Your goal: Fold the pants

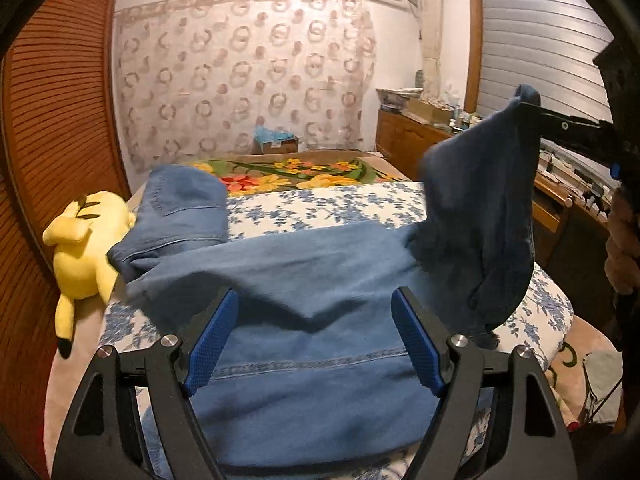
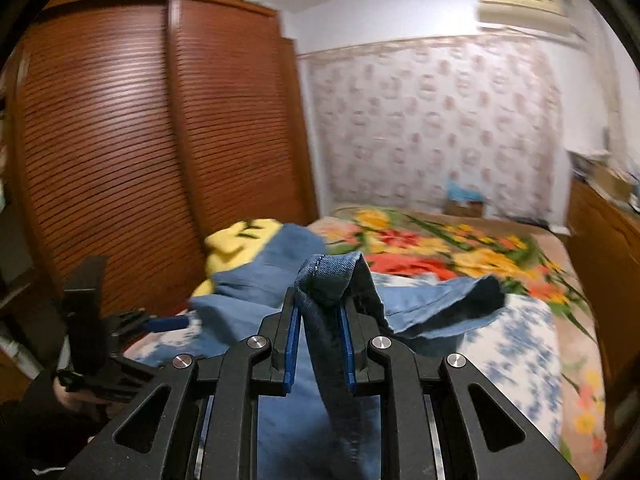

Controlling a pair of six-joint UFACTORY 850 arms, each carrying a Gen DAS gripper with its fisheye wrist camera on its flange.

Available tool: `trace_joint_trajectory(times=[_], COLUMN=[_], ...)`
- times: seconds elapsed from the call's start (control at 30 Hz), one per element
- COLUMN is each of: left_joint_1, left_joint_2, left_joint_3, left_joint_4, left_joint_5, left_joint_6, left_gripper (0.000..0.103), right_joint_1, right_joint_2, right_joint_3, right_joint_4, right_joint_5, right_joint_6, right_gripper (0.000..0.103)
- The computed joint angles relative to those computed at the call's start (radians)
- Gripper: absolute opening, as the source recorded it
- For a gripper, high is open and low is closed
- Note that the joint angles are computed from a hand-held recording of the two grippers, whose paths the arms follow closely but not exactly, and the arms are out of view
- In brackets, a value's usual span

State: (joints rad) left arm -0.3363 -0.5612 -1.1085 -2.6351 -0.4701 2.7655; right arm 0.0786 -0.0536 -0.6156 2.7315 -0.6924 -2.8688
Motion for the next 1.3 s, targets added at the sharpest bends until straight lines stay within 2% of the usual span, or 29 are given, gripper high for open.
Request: trace_joint_trajectory(times=[0.13,0.2,0.3,0.43,0.53,0.67,0.87,1.1,1.3], left_joint_1=[0.015,0.022,0.03,0.027,0.022,0.009,-0.005,-0.001,-0.007], left_joint_2=[-0.001,-0.009,-0.018,-0.024,-0.031,-0.046,-0.074,-0.095,-0.099], left_joint_3=[0.014,0.008,0.005,-0.001,-0.006,-0.019,-0.04,-0.054,-0.055], left_joint_4=[-0.021,-0.014,0.004,0.02,0.049,0.092,0.174,0.248,0.275], left_joint_5=[-0.008,-0.006,-0.006,-0.004,-0.002,0.01,0.035,0.05,0.047], left_joint_6=[0.013,-0.004,-0.026,-0.044,-0.07,-0.103,-0.174,-0.261,-0.284], left_gripper=[0.08,0.08,0.08,0.08,0.08,0.08,0.08,0.08,0.08], right_joint_1=[0.044,0.047,0.078,0.065,0.07,0.068,0.075,0.113,0.148], right_joint_2=[-0.058,-0.087,-0.114,-0.11,-0.112,-0.156,-0.251,-0.351,-0.464], right_joint_3=[-0.06,-0.092,-0.118,-0.129,-0.132,-0.165,-0.274,-0.421,-0.59], right_joint_4=[-0.064,-0.111,0.024,0.015,0.069,0.07,-0.078,-0.327,-0.633], right_joint_5=[0.049,0.095,0.146,0.167,0.178,0.208,0.272,0.326,0.425], right_joint_6=[0.044,0.065,-0.085,-0.071,-0.108,-0.094,0.081,0.344,0.669], right_gripper=[0.019,0.025,0.034,0.038,0.041,0.042,0.043,0.043,0.043])
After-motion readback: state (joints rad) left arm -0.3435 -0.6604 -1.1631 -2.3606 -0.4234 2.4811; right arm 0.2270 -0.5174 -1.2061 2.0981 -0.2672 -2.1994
